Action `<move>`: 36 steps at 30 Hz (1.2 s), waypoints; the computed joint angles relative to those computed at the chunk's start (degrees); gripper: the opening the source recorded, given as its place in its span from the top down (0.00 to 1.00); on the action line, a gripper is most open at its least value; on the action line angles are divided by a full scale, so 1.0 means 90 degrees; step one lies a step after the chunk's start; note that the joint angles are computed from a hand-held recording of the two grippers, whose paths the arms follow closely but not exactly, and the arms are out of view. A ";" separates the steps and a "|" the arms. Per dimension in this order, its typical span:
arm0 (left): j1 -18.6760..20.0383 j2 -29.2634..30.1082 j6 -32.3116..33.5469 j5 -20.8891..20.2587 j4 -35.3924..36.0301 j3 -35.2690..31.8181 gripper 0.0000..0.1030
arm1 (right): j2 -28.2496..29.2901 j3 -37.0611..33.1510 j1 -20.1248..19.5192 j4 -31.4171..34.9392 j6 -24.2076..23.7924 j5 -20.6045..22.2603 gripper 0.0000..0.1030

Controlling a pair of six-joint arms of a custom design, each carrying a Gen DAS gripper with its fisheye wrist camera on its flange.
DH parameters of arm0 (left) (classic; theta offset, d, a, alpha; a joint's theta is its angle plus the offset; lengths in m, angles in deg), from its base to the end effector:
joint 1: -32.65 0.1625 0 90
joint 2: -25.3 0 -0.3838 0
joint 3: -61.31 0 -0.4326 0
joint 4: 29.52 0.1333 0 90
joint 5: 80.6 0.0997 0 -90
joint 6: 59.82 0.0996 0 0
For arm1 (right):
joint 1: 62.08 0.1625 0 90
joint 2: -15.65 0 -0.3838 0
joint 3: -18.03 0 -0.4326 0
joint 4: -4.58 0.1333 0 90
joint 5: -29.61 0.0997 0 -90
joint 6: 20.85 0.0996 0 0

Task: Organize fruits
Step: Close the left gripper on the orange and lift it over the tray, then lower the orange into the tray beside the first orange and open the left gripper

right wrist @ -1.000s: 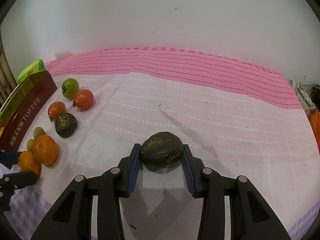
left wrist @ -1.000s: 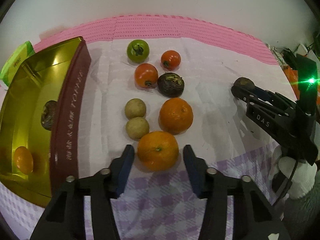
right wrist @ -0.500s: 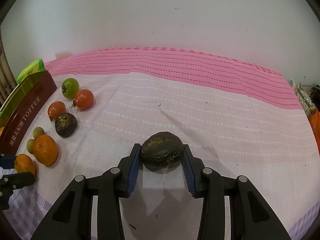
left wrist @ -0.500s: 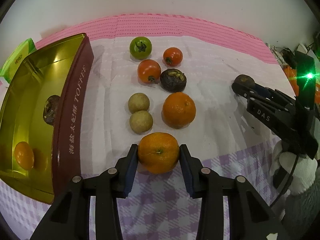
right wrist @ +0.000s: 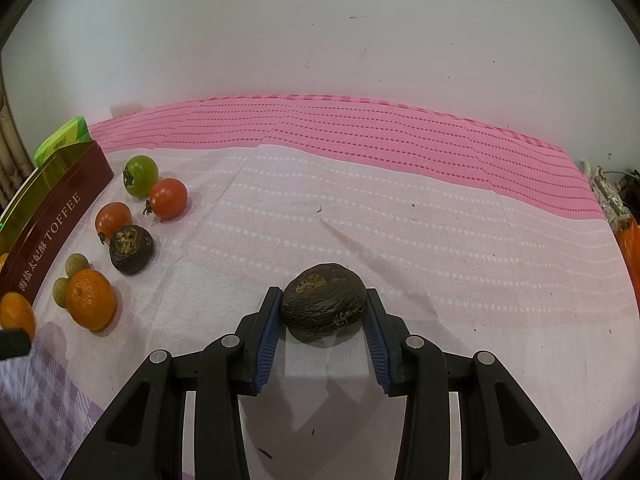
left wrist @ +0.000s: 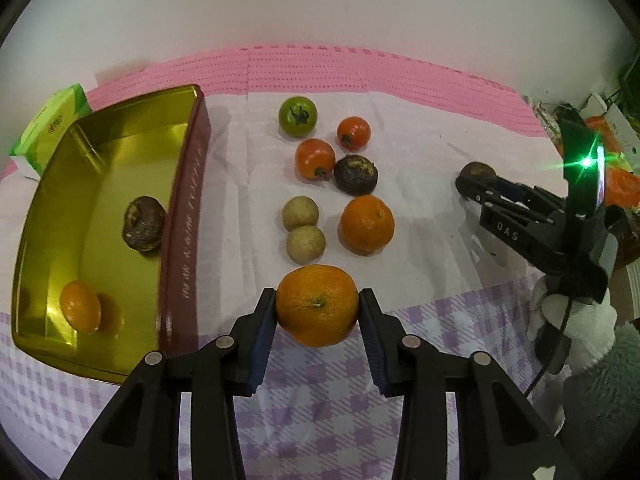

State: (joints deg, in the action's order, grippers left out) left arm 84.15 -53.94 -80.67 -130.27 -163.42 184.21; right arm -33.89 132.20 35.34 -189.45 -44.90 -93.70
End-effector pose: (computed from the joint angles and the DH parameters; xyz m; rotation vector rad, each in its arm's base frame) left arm -0.1469 -0.5024 0.1654 0.3807 2.4643 -0.4579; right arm 0.1508 -0.5494 0.0626 0.3997 -2.3580 0.7396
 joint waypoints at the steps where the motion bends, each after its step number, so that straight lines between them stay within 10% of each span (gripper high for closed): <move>1: -0.0011 -0.0048 0.0005 0.0016 0.0003 0.0008 0.64 | -0.0003 0.0001 -0.0003 0.0000 -0.0003 0.0001 0.60; 23: 0.0847 -0.0663 0.0624 0.1694 -0.0326 -0.0465 0.64 | -0.0007 0.0002 -0.0004 0.0004 -0.0010 -0.0015 0.60; 36: 0.1504 -0.0465 0.0679 0.1726 -0.0126 -0.0620 0.64 | -0.0002 -0.0001 0.0008 0.0011 0.0003 -0.0025 0.60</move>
